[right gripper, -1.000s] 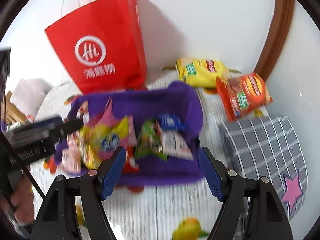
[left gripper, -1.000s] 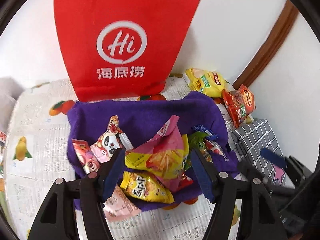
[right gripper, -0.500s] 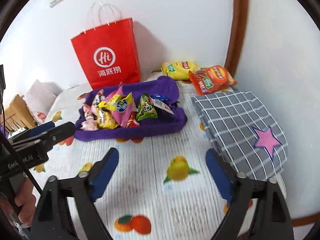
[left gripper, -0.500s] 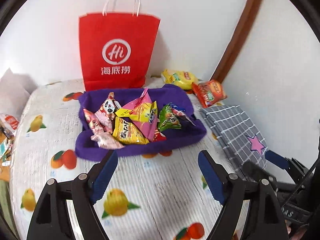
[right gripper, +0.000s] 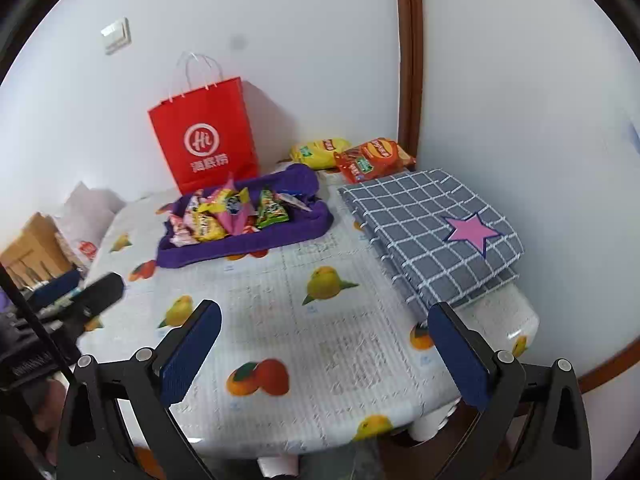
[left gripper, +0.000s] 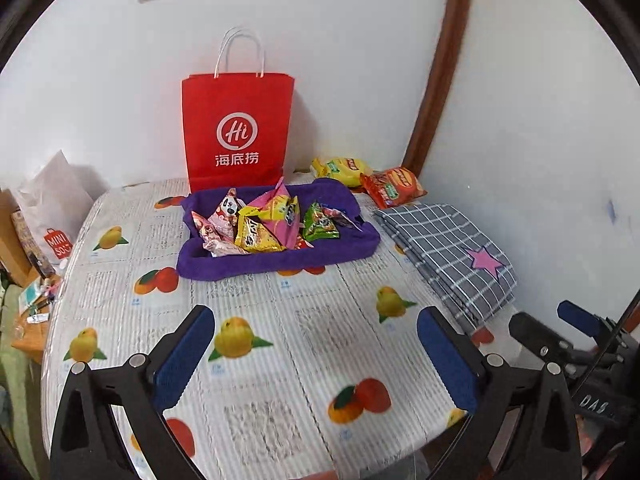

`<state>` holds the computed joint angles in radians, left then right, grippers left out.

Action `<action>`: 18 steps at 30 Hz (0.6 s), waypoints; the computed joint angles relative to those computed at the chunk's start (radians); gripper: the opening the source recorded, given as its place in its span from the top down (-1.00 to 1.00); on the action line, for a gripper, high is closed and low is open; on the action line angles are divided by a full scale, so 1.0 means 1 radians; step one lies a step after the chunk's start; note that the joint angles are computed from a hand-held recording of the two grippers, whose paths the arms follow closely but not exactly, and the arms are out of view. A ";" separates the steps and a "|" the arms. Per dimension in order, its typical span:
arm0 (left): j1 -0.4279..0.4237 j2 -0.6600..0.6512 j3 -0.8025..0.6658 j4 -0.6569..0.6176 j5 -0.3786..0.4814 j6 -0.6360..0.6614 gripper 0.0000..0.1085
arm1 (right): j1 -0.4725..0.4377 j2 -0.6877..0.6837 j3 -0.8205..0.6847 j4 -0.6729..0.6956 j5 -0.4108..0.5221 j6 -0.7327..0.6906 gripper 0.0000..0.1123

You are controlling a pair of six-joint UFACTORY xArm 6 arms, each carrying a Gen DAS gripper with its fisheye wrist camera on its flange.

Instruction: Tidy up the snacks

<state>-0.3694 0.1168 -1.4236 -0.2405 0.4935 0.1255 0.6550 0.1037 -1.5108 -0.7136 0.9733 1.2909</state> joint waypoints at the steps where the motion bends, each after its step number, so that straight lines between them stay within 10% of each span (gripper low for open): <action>1: -0.004 -0.021 0.027 0.008 -0.010 -0.008 -0.89 | 0.009 -0.014 0.014 -0.009 0.002 0.011 -0.81; 18: -0.023 -0.213 0.230 0.180 -0.100 -0.170 -0.89 | 0.115 -0.081 0.047 -0.115 0.096 0.068 -0.81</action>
